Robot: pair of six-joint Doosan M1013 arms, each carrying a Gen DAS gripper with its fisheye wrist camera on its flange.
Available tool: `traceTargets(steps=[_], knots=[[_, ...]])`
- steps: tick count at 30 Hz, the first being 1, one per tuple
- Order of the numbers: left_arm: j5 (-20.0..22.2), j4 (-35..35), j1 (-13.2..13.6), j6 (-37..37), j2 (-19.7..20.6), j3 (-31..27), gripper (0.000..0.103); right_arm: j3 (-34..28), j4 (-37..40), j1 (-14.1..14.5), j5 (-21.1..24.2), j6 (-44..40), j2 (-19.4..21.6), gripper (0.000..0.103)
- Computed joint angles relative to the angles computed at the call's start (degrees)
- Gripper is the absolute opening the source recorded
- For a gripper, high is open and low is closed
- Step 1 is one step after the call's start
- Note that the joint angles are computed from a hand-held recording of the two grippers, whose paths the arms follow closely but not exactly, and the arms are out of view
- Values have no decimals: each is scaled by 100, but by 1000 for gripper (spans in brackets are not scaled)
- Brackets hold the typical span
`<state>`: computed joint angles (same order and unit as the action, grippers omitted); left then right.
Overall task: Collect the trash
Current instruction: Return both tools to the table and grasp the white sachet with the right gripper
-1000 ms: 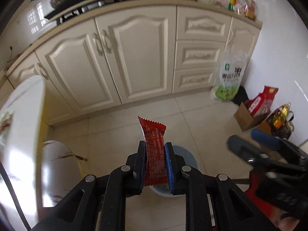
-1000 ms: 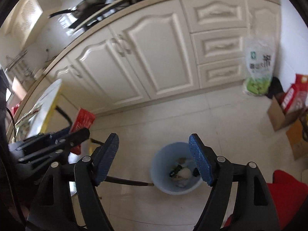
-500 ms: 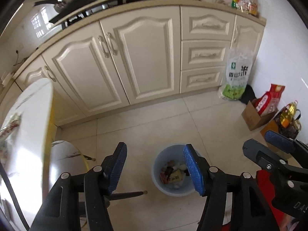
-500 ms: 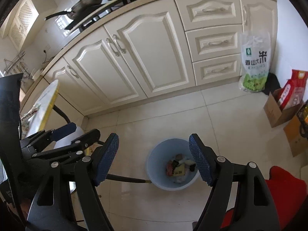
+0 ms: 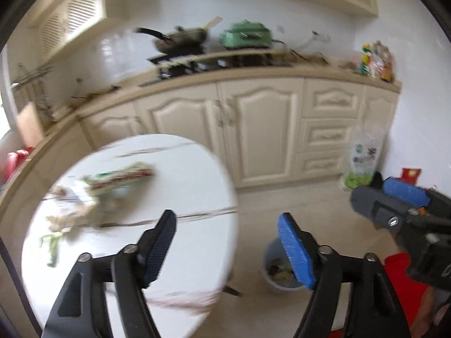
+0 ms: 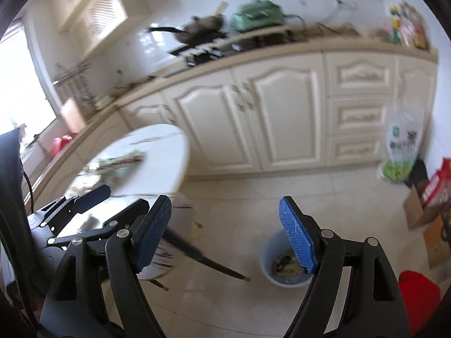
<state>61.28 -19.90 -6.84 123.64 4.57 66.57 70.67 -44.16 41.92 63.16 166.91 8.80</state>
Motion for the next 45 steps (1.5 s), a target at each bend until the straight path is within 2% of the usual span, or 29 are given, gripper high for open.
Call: traceTargets(steps=[4,10,17,20,22,23,28,29,31,32,33,36,40,45], knots=[[-163,-135,645,125,-227,198,79,-739,-35,251,89,-508,462,84],[8,-253,1569,163,-303,274,82,-1926,591,378,208,-1574,1328,84],[259,52,2158,-341,-33,2,82,-3412,1840,268,485,-2822,2443,84],[394,152,2294,-523,166,-228,82,-3893,2197,203,712,-3169,2830,82],[445,184,2349,-566,279,-350,82,-4282,2422,148,968,-3288,3120,77],[464,218,2348,-583,315,-389,82,-4292,2424,139,979,-3261,3148,75],[596,286,2413,-644,655,-740,82,-5109,2308,126,1518,-3349,3663,73],[617,298,2421,-670,731,-805,82,-5179,2254,136,1532,-3394,3709,69],[682,325,2422,-734,918,-1003,82,-5558,2028,179,1879,-3548,3906,47],[701,323,2426,-754,1004,-1088,82,-5548,1939,194,1895,-3555,3909,41],[734,305,2437,-751,1065,-1155,82,-5523,1949,189,1844,-3567,3897,36],[875,232,2442,-825,1255,-1366,82,-5154,1796,224,1565,-3702,3736,30],[990,163,2387,-986,1459,-1603,82,-4622,1879,161,1068,-3507,3446,13],[1137,335,2222,-1146,1767,-2012,82,-4381,1696,81,770,-3322,3273,11]])
